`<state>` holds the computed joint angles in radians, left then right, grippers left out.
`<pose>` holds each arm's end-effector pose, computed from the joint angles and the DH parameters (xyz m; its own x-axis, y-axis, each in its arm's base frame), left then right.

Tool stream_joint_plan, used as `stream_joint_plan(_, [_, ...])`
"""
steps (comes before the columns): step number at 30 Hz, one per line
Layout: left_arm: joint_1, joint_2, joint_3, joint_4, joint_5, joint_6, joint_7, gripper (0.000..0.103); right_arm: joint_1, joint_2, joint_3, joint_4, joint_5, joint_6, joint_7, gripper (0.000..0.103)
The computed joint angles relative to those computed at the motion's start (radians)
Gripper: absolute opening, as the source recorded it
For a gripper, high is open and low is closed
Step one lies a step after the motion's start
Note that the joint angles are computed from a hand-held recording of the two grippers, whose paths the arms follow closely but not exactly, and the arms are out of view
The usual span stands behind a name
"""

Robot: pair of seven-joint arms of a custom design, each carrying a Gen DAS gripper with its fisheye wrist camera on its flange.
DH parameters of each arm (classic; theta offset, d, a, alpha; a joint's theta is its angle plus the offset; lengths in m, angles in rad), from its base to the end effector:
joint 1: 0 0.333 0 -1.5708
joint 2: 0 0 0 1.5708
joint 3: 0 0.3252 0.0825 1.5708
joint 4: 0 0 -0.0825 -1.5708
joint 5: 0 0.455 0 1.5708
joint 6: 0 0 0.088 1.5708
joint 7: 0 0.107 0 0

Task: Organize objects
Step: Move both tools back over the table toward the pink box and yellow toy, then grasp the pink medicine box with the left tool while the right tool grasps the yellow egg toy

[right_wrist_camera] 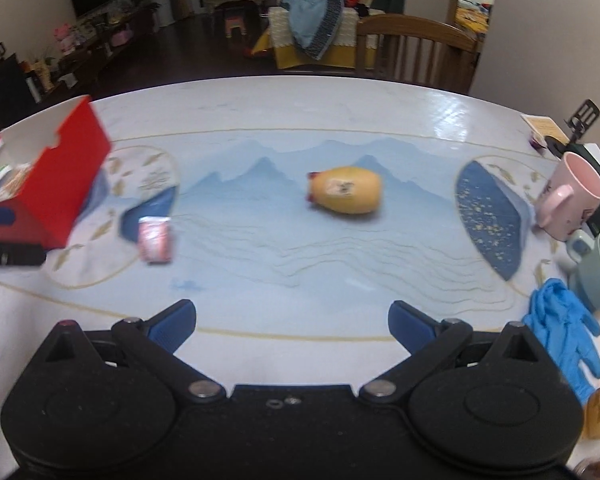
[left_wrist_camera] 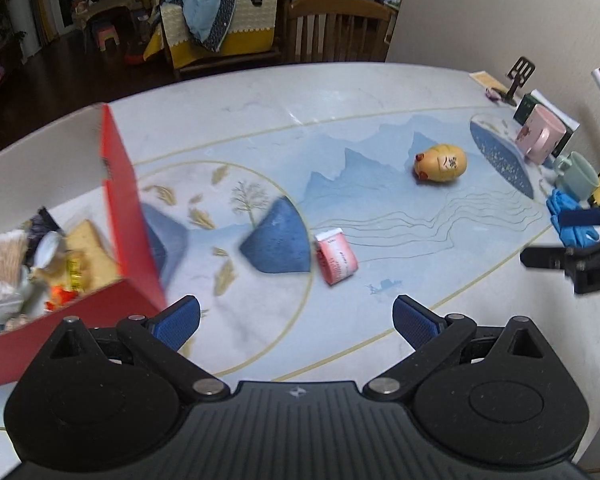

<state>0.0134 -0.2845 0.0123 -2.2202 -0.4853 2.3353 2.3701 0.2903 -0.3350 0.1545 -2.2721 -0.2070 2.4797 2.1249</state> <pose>0.5658 0.0073 0.5204 -0.5023 -0.8608 0.0814 -0.7518 0.3883 -0.5330 0.4999 0.2451 0.5327 0.0403 -0.9978 -0.0523 -0.8402 -0.0055 -0.5423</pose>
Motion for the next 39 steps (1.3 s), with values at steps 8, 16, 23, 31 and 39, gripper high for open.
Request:
stream_joint_plan(8, [-0.025,0.064,-0.051,-0.003,0.054,0.098,-0.073,0.103,-0.029,0.121,-0.029,0.087,-0.021,0.02,-0.015,0.103])
stream_joint_plan(16, [-0.04,0.153,-0.092,0.02,0.156,0.176,-0.163,0.103,-0.03,0.286,-0.06,0.232,-0.028,-0.002,-0.015,0.103])
stream_joint_plan(23, [-0.045,0.207,-0.11,0.055,0.201,0.181,-0.26,0.103,-0.016,0.402,-0.088,0.339,-0.057,-0.021,0.004,0.103])
stream_joint_plan(31, [-0.04,0.244,-0.12,0.077,0.233,0.19,-0.357,0.102,-0.002,0.473,-0.109,0.406,-0.057,-0.037,0.009,0.102])
stream_joint_plan(39, [-0.043,0.234,-0.118,0.066,0.169,0.19,-0.332,0.087,0.003,0.501,-0.116,0.433,-0.039,-0.045,0.011,0.096])
